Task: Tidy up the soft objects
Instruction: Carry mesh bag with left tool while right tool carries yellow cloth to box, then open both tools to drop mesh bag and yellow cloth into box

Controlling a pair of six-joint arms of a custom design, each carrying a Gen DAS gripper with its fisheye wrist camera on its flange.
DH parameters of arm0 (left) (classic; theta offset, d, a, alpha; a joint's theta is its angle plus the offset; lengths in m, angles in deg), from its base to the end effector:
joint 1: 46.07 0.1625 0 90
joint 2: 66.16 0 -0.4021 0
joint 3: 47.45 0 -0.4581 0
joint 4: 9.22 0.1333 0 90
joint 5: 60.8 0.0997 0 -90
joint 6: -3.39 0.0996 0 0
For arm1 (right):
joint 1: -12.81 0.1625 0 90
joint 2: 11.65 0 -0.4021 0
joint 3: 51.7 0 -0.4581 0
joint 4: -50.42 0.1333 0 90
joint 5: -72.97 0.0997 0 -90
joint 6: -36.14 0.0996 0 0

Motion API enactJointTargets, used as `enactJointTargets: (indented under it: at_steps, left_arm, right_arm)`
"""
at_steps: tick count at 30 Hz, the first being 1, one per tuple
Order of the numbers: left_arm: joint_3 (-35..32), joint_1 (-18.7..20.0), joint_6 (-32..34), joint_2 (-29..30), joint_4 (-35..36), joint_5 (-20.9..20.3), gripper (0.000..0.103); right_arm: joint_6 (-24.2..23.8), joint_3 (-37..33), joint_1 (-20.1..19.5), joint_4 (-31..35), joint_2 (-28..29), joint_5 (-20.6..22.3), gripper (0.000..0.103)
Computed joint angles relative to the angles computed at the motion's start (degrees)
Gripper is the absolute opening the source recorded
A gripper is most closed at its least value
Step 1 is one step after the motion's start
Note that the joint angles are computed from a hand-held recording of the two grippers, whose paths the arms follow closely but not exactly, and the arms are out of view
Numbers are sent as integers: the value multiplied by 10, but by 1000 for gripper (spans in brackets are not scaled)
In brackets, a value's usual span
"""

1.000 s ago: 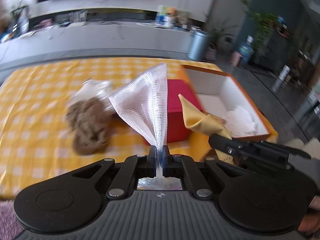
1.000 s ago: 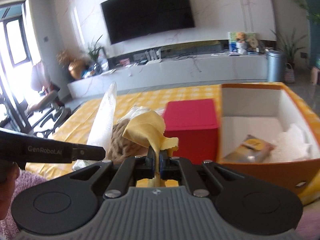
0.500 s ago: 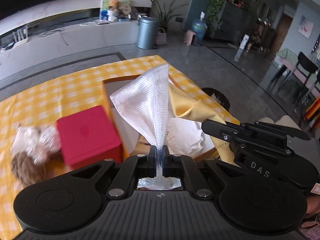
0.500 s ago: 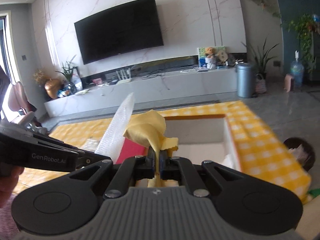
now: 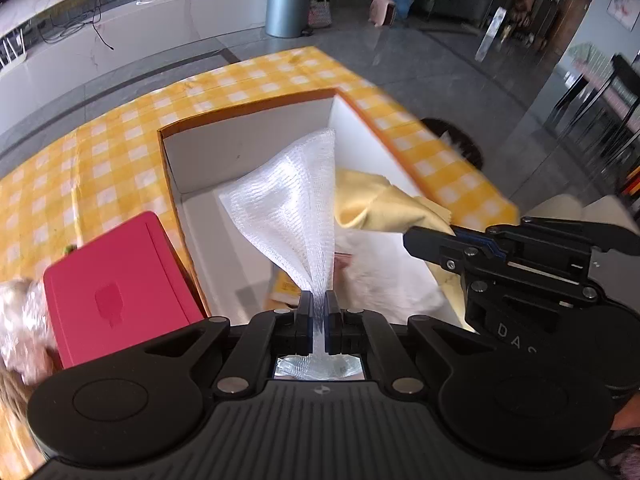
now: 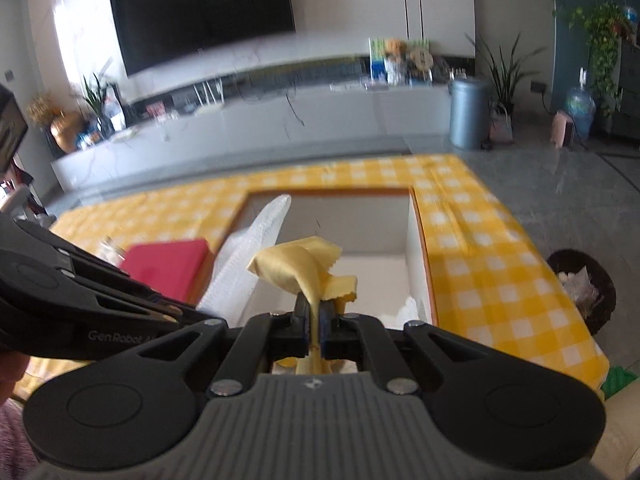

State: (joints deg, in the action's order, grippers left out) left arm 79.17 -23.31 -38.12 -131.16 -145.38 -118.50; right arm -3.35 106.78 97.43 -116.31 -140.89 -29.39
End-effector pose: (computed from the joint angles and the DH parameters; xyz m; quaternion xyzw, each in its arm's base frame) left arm -0.3532 -0.3505 0.0162 0.2484 0.9196 -0.1488 0.2656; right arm 0.0848 -0.2937 0.2579 0.2255 -0.8827 0.3324 0.2439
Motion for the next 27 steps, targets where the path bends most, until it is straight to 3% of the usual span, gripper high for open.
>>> enactJointTargets:
  at_steps: [8, 14, 17, 21, 23, 27]
  left_arm:
    - [-36, 26, 52, 61, 31, 40, 5]
    - [-46, 36, 79, 90, 36, 46, 9]
    - [-46, 39, 85, 96, 38, 43, 10]
    - [-39, 37, 75, 92, 29, 45, 21]
    - [-34, 35, 71, 85, 23, 41, 28]
    - [-28, 27, 55, 66, 30, 41, 45]
  right_arm:
    - [-25, -35, -13, -116, 173, -41, 2]
    - [-46, -54, -12, -159, 251, -86, 7]
    - [-53, -58, -16, -155, 263, -100, 7]
    - [-54, -60, -11, -146, 263, -111, 8]
    - [-55, -58, -9, -142, 256, -114, 24]
    - [-57, -54, 2, -139, 241, -125, 33]
